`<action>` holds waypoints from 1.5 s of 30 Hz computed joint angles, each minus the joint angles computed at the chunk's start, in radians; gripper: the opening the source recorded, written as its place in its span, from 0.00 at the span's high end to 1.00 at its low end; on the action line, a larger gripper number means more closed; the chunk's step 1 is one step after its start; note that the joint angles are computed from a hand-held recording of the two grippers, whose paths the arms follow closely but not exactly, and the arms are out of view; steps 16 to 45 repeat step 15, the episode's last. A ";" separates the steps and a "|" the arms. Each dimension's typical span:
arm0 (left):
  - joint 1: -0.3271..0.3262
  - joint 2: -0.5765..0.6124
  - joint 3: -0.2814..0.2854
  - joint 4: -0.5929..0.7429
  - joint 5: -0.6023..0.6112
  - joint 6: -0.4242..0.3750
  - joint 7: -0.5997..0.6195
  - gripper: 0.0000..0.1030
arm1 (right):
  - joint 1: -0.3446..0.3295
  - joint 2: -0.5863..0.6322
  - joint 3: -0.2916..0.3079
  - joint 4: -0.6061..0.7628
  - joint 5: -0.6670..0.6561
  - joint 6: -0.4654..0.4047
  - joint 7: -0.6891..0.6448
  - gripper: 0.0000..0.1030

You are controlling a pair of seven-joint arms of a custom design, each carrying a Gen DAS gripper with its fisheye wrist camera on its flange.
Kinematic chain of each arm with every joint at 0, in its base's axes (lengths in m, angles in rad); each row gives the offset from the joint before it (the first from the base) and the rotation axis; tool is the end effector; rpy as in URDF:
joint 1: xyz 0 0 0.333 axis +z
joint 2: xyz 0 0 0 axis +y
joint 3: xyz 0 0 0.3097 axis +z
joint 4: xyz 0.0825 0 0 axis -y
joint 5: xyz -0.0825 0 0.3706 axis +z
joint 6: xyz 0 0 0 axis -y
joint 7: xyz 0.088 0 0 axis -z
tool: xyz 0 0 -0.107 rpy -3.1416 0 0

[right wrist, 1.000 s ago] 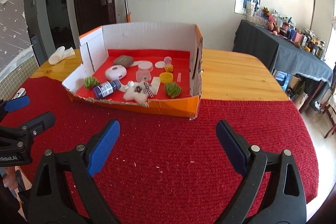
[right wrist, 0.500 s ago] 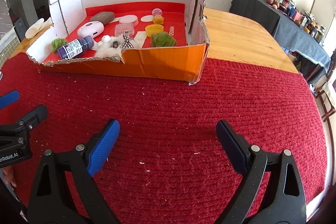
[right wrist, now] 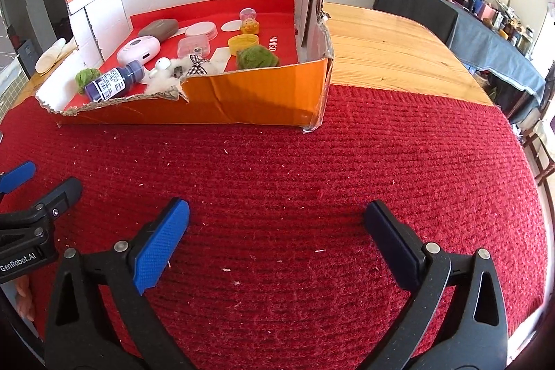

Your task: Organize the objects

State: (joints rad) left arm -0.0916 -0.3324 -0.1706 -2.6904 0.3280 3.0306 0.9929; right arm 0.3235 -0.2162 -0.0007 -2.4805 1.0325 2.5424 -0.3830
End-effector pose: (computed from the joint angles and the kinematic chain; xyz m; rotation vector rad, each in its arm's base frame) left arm 0.4090 -0.1356 0.4133 -1.8509 1.8661 -0.7330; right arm 0.4415 0.1365 0.3964 -2.4457 0.1176 -0.3415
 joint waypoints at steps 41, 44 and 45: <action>0.004 0.001 0.000 -0.002 0.005 0.005 -0.006 0.00 | 0.000 0.000 0.001 -0.001 0.001 0.000 -0.001 0.00; 0.004 0.001 0.000 -0.002 0.005 0.005 -0.006 0.00 | 0.000 0.000 0.001 -0.001 0.001 0.000 -0.001 0.00; 0.004 0.001 0.000 -0.002 0.005 0.005 -0.006 0.00 | 0.000 0.000 0.001 -0.001 0.001 0.000 -0.001 0.00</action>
